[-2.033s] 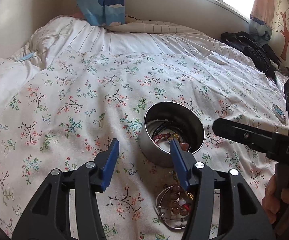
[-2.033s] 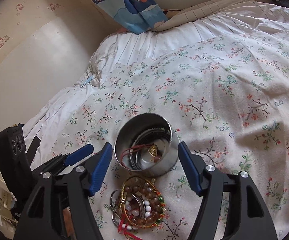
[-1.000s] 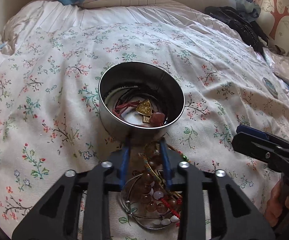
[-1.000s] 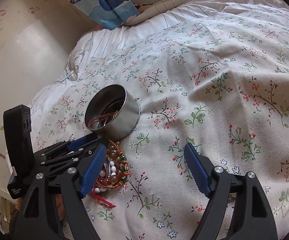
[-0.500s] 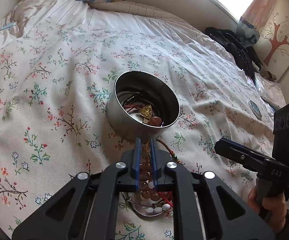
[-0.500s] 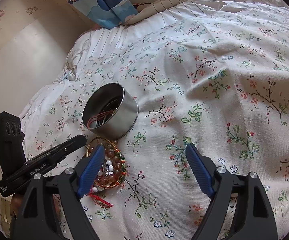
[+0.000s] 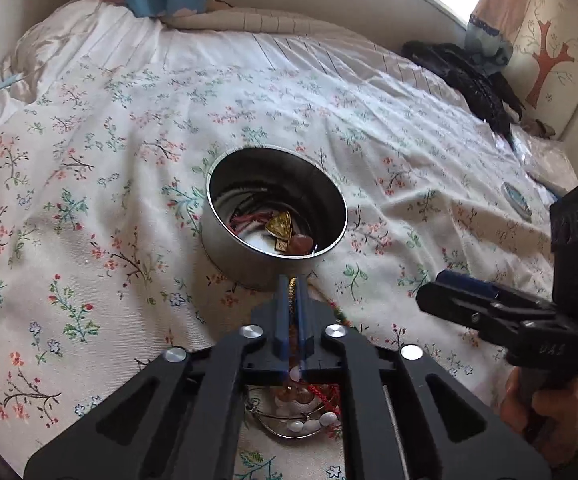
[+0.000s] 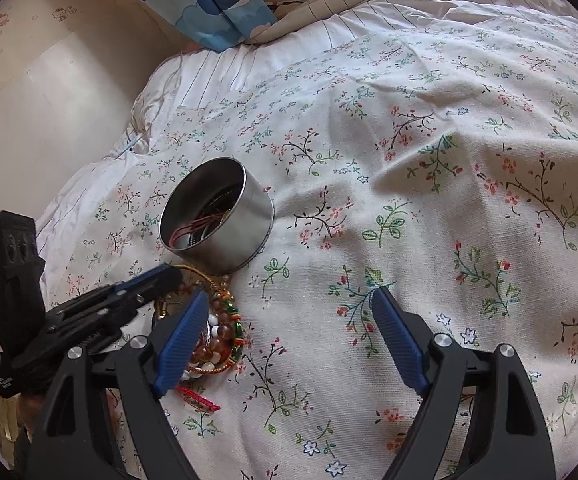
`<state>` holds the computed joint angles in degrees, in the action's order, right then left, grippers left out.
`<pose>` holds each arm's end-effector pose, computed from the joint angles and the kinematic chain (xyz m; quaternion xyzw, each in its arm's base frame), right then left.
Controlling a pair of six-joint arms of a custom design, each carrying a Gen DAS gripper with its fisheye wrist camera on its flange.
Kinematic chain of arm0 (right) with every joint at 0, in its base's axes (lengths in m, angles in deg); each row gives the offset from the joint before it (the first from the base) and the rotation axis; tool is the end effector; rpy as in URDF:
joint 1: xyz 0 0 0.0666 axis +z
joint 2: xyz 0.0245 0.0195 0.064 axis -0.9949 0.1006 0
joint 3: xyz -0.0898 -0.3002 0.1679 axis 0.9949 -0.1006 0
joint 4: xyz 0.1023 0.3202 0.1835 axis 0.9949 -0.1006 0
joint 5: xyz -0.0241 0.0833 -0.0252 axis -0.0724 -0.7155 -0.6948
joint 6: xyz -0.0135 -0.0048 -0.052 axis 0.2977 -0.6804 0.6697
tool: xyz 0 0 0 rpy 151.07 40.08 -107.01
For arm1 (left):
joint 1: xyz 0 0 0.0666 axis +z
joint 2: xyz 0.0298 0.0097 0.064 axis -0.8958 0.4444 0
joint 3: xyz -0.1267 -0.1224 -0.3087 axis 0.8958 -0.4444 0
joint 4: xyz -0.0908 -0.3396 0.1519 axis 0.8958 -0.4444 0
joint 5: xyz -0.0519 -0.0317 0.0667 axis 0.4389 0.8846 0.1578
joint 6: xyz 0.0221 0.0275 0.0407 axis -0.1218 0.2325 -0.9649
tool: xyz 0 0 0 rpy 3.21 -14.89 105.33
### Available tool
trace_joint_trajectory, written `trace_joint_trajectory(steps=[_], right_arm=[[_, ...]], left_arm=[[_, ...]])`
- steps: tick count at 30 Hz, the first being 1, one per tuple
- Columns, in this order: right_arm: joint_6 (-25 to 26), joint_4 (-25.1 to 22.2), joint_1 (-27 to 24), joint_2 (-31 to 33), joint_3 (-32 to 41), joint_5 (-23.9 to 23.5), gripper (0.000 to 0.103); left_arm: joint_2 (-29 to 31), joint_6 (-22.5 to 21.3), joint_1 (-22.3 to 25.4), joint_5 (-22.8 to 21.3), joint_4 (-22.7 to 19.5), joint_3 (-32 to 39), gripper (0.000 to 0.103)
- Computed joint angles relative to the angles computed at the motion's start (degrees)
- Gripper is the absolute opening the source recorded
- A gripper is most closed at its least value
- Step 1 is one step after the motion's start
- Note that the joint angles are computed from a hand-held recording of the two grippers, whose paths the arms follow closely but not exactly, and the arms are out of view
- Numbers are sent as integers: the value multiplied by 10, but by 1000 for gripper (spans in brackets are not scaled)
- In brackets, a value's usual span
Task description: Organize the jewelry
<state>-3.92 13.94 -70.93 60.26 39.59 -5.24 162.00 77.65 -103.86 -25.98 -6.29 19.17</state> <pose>0.4358 0.1188 0.4523 -0.0749 0.9220 0.2835 0.2529 0.4023 -0.3301 0.4793 -0.0102 0.9339 -0.1226 0.3357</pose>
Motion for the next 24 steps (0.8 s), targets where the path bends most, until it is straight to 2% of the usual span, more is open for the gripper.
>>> trace_joint_trajectory(steps=[5,11,15,18,20,21,23,24], right_arm=[[24,-13,13,6,6,2,80],[51,-25,29,14,12,-27,80],[41,-29,29,34,18,-98,80],[32,-48,30,56,27,-143,62],[19,-49,28,68,29,-176,58],[8,-45,26,74,31,-189,53],[-14,-36,22,81,30,-214,38],[-20,-33,20,82,28,-221,25]], left_arm=[[-70,40,-5,-44,61,-69,3],[-100,78,-9,-108,61,-102,3],[-105,95,-6,-137,44,-108,3],[-104,104,-1,-130,36,-111,3],[-103,106,1,-125,33,-112,3],[-104,108,2,-122,33,-114,3],[-103,108,2,-119,32,-114,3],[-103,108,2,-119,32,-114,3]])
